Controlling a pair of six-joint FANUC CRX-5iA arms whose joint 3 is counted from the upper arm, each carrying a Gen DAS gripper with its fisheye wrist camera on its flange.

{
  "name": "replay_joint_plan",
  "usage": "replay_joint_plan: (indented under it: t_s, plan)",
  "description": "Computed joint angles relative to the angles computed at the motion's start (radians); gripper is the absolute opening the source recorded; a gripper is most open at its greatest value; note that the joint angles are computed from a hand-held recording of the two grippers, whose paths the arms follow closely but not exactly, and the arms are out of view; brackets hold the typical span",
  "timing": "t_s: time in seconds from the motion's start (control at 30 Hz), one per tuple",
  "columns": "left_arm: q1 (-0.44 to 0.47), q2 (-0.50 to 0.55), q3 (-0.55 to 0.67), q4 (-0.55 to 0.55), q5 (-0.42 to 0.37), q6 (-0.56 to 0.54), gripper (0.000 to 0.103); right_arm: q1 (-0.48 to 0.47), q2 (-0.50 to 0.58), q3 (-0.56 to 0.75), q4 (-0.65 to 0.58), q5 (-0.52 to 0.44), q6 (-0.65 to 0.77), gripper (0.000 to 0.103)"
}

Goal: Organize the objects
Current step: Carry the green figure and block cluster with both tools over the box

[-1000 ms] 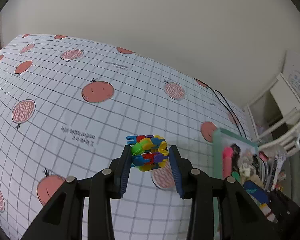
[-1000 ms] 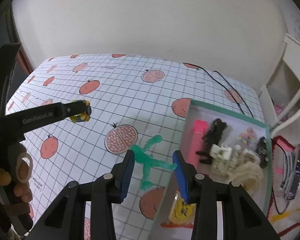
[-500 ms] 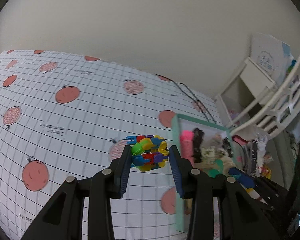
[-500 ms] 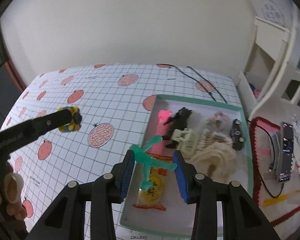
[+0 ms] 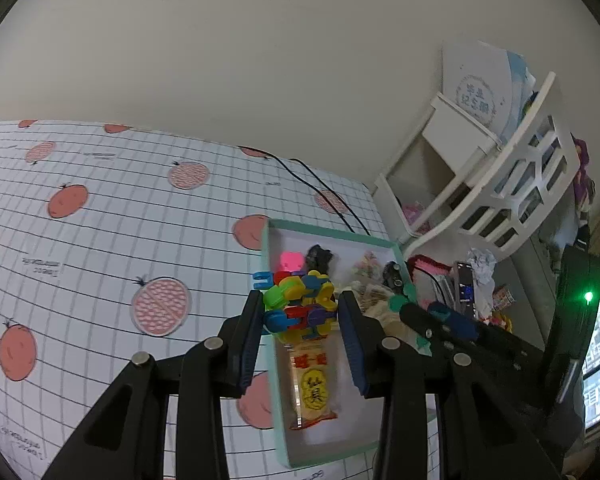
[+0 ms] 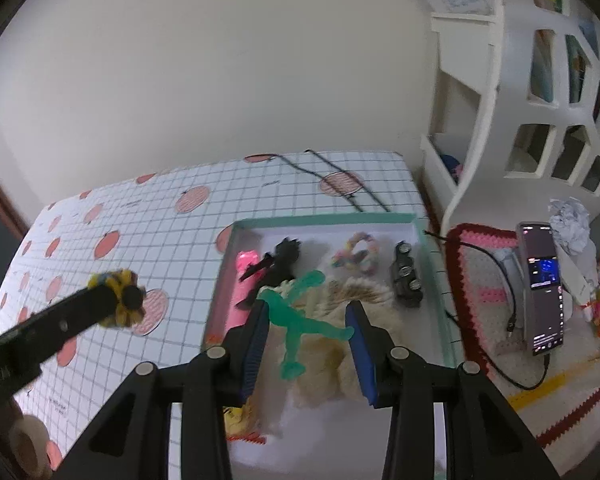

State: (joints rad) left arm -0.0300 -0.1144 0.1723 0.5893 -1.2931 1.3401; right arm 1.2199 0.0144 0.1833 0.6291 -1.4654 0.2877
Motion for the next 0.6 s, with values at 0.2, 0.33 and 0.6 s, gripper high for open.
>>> replay_joint_plan:
  t_s: [0.2,0.33,0.6]
  plan:
    - [-0.059,0.013,-0.019,-0.004,0.042,-0.004,0.039,-0.036,-0.003,-0.044,0.009,0.032,0.012,0.042]
    - [-0.094,0.032,-0.025,-0.016,0.063,-0.006,0.039,-0.059,-0.015,-0.074,0.021,0.047,-0.011,0.042]
    - [-0.145,0.064,-0.044,-0.02,0.096,0.014,0.039,-0.105,-0.006,-0.09,0.032,0.085,-0.023,0.042]
